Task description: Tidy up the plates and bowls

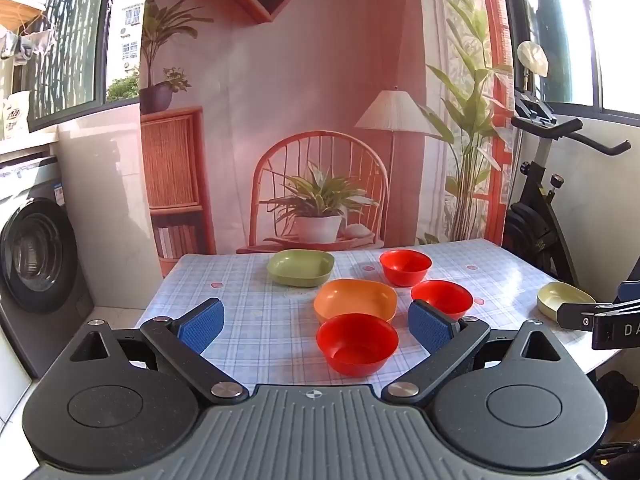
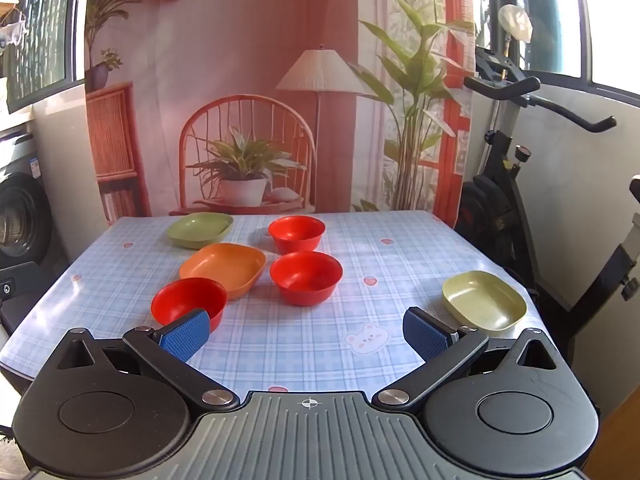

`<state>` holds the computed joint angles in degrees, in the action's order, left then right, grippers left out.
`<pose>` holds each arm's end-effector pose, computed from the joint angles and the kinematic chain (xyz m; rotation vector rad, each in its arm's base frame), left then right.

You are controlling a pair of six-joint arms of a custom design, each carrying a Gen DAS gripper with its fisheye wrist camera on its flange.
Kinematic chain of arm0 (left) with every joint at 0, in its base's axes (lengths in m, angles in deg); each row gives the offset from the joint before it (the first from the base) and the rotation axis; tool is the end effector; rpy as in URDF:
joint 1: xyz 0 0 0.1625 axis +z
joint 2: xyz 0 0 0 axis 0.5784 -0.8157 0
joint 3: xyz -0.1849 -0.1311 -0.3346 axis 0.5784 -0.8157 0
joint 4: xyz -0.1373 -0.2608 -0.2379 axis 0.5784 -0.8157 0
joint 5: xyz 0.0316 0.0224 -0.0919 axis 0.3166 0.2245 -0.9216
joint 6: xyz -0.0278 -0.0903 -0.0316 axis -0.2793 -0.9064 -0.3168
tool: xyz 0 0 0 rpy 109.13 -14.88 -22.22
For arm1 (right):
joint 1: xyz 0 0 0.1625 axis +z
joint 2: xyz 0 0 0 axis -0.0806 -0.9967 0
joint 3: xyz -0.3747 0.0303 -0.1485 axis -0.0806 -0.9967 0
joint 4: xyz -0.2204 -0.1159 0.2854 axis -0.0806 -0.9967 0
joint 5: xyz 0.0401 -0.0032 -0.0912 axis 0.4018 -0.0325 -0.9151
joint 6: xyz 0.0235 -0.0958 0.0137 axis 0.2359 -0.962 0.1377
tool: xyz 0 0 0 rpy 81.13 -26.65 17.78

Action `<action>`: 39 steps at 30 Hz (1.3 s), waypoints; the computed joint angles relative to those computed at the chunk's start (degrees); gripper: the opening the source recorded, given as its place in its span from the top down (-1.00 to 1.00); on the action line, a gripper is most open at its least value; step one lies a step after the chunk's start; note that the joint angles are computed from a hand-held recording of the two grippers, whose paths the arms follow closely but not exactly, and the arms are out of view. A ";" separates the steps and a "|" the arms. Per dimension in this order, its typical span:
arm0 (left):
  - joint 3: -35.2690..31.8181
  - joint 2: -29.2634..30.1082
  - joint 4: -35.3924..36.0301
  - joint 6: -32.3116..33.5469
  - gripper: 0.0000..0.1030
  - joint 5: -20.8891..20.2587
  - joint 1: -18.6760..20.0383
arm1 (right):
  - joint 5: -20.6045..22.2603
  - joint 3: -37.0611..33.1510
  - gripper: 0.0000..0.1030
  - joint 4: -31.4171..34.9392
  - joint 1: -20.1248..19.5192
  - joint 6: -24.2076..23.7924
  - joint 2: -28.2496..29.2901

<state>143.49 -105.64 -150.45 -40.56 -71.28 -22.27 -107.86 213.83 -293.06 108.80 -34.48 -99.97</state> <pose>-0.3597 -0.3184 0.0930 0.6958 1.9882 -1.3257 0.1606 -0.3412 0.3086 0.3570 -2.0902 1.2194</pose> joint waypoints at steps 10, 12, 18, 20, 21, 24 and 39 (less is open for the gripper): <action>-2.38 -0.43 -3.38 4.88 -0.94 -1.27 3.17 | 14.28 -0.40 -1.00 6.95 -5.23 2.59 -6.30; -3.25 1.51 -9.88 11.91 -0.93 0.10 3.94 | 19.25 -1.65 -1.00 6.23 -6.67 2.55 -7.06; -10.10 7.70 -24.73 29.04 -0.93 2.58 6.21 | 22.59 -10.15 -1.00 2.80 -6.63 -0.79 -1.69; -12.68 9.38 -31.03 35.71 -0.92 1.48 7.25 | 22.71 -12.65 -1.00 2.92 -6.34 -1.38 0.20; -14.07 10.23 -33.48 38.70 -0.92 1.26 7.80 | 22.96 -14.72 -1.00 3.00 -6.25 -1.70 1.87; -18.64 13.37 -41.50 49.47 -0.91 0.85 9.44 | 24.10 -18.61 -1.00 3.67 -6.57 -0.61 4.92; -29.61 17.96 -45.91 57.38 -0.83 -7.87 17.20 | 21.71 -29.74 -0.98 11.31 -8.55 -1.25 15.99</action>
<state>113.88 -87.67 -196.36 16.83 -79.16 -5.07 -86.16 184.09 -281.76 100.25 -35.73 -83.99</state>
